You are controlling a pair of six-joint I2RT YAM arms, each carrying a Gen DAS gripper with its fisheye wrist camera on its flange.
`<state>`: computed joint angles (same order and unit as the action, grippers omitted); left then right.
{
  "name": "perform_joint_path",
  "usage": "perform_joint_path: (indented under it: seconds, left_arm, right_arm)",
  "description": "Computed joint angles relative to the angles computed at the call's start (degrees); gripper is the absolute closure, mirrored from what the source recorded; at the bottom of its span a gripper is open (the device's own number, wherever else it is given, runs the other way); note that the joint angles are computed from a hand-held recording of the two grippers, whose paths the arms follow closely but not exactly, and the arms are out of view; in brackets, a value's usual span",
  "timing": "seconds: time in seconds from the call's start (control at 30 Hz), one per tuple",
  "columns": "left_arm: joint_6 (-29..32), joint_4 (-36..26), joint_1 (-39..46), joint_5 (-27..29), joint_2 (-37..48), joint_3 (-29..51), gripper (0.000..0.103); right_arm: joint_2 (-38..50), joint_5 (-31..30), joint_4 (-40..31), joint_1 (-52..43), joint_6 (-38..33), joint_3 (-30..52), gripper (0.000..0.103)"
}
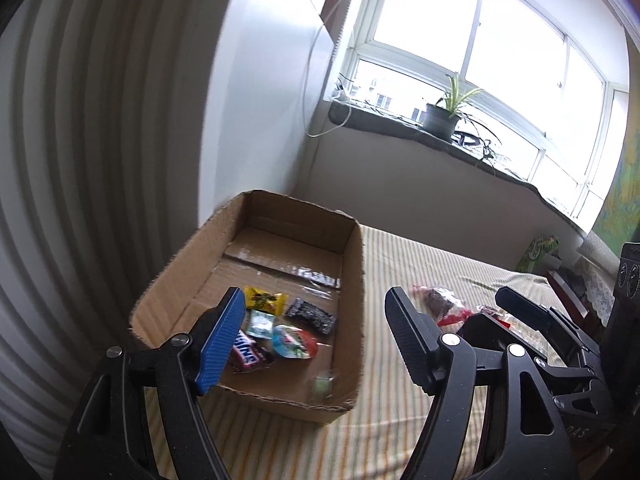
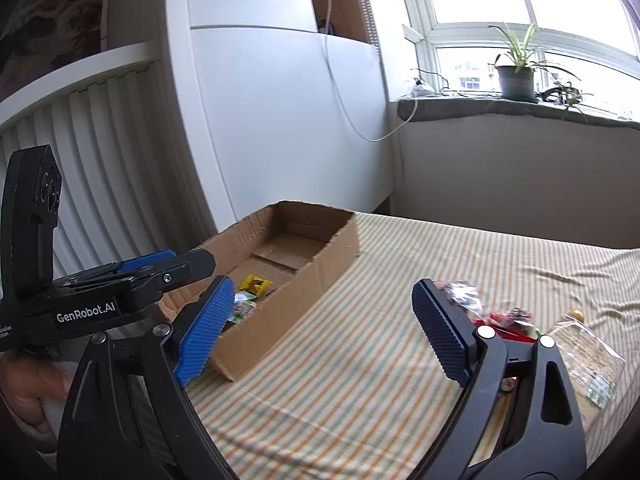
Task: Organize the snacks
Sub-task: 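Move both open grippers back from the box to the snack pile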
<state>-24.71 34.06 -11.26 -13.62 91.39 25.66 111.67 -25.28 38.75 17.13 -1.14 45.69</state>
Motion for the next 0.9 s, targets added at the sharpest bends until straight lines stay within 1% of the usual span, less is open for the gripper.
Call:
perform_joint_path:
  seconds: [0.2, 0.27, 0.33, 0.43, 0.53, 0.63, 0.73, 0.8, 0.9]
  left_arm:
    - [1.1, -5.1, -10.0, -3.1, 6.6, 9.9, 0.031]
    - [1.6, -7.0, -13.1, -3.3, 9.4, 13.9, 0.031]
    - [2.5, -8.7, -16.0, -3.2, 12.1, 17.8, 0.031]
    - [4.0, -10.8, -19.7, -2.9, 15.5, 22.6, 0.03]
    - [4.7, -13.6, -22.8, -3.8, 19.1, 27.2, 0.03]
    - [4.6, -16.0, -24.7, -3.5, 22.2, 30.4, 0.03]
    - [4.3, -17.3, -25.6, -3.6, 23.9, 31.9, 0.03]
    - [4.1, -18.0, -25.6, -3.8, 24.8, 32.7, 0.03]
    - [4.1, -18.4, -25.4, -4.4, 26.3, 33.4, 0.03]
  right_arm:
    - [-1.0, -4.3, 2.1, -13.6, 0.5, -3.4, 0.01]
    - [-0.9, -5.5, 1.7, -18.4, 0.6, -3.6, 0.009]
    - [-0.6, -6.6, 1.6, -22.5, 1.0, -3.6, 0.006]
    - [0.2, -8.0, 1.6, -26.9, 1.5, -3.2, 0.005]
    - [0.7, -9.2, 0.9, -28.5, 0.8, -2.8, 0.005]
    - [1.3, -10.2, 0.6, -28.7, 0.0, -2.4, 0.005]
    - [2.1, -11.8, -0.1, -28.9, -0.8, -1.7, 0.005]
    - [3.0, -11.9, -0.2, -28.3, -1.1, -1.1, 0.005]
    - [4.3, -11.5, -2.4, -26.9, -2.4, 1.3, 0.005]
